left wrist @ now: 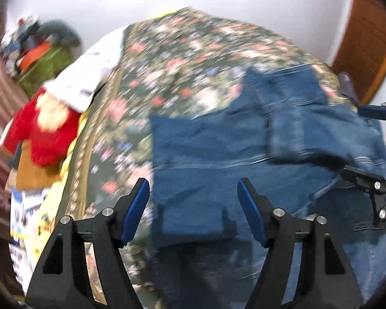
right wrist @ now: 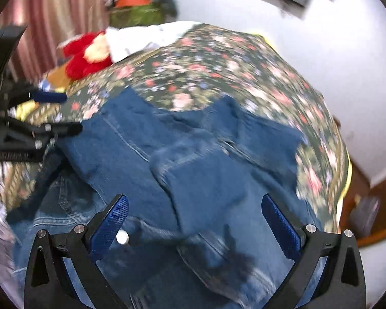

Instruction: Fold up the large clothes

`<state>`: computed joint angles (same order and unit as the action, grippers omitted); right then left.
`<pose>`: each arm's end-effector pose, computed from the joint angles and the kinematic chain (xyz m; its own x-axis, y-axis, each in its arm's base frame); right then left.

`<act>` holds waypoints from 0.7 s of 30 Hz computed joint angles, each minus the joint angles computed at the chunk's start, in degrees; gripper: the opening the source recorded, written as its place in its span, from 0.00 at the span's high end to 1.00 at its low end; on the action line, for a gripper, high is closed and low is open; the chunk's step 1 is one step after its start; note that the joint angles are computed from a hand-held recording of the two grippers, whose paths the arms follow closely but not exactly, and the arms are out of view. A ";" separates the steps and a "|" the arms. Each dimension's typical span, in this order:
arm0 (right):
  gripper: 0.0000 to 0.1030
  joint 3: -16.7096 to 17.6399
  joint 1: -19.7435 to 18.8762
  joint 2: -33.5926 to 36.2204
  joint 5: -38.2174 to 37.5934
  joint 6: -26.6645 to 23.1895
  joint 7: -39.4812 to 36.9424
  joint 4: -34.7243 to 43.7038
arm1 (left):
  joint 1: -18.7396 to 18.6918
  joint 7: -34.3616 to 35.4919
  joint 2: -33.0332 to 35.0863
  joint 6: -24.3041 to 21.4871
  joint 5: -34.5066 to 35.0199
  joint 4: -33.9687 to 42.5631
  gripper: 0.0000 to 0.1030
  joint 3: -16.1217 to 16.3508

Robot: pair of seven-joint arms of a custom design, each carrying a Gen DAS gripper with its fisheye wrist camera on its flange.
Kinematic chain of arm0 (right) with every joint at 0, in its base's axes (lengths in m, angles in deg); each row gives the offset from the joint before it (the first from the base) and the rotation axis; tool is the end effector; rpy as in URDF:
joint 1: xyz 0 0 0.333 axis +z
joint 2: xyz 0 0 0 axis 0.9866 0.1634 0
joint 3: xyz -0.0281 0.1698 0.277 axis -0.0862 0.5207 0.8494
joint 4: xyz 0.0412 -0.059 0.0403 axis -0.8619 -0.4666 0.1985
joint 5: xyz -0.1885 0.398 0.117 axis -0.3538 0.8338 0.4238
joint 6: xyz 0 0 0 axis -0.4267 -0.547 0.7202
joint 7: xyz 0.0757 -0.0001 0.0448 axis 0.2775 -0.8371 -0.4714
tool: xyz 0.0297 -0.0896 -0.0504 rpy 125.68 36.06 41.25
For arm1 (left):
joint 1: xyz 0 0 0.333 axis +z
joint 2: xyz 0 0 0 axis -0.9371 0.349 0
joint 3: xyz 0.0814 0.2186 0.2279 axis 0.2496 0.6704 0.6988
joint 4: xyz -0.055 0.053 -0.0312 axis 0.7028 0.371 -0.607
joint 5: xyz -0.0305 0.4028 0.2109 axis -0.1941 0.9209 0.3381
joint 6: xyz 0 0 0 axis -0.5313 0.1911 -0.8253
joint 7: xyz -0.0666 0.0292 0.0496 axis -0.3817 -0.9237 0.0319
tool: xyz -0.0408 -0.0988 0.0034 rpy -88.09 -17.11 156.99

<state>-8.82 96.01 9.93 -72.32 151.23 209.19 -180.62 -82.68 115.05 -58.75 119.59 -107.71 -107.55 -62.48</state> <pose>0.4296 0.2416 0.4085 0.1143 -0.9660 0.2320 -0.8352 -0.2199 -0.5040 0.5068 -0.1367 0.3830 -0.5730 -0.8195 -0.0071 -0.6915 0.4881 -0.5325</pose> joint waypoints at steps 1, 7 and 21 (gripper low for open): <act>0.00 1.35 -0.81 3.11 -2.24 -0.80 0.74 2.21 | 0.73 -0.54 1.13 0.03 0.60 0.43 0.32 0.24; 0.07 0.44 0.65 13.64 -10.28 -5.02 4.76 9.35 | 3.54 -0.93 6.88 0.07 0.19 2.10 0.32 -0.09; 0.60 -6.31 3.60 17.77 -9.90 -0.29 10.57 10.26 | 4.87 5.42 11.47 10.00 -4.25 -0.05 0.20 -4.18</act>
<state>-15.13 99.61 27.70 -82.22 150.95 219.76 -170.36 -77.81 120.46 -47.28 129.59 -111.96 -107.60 -66.66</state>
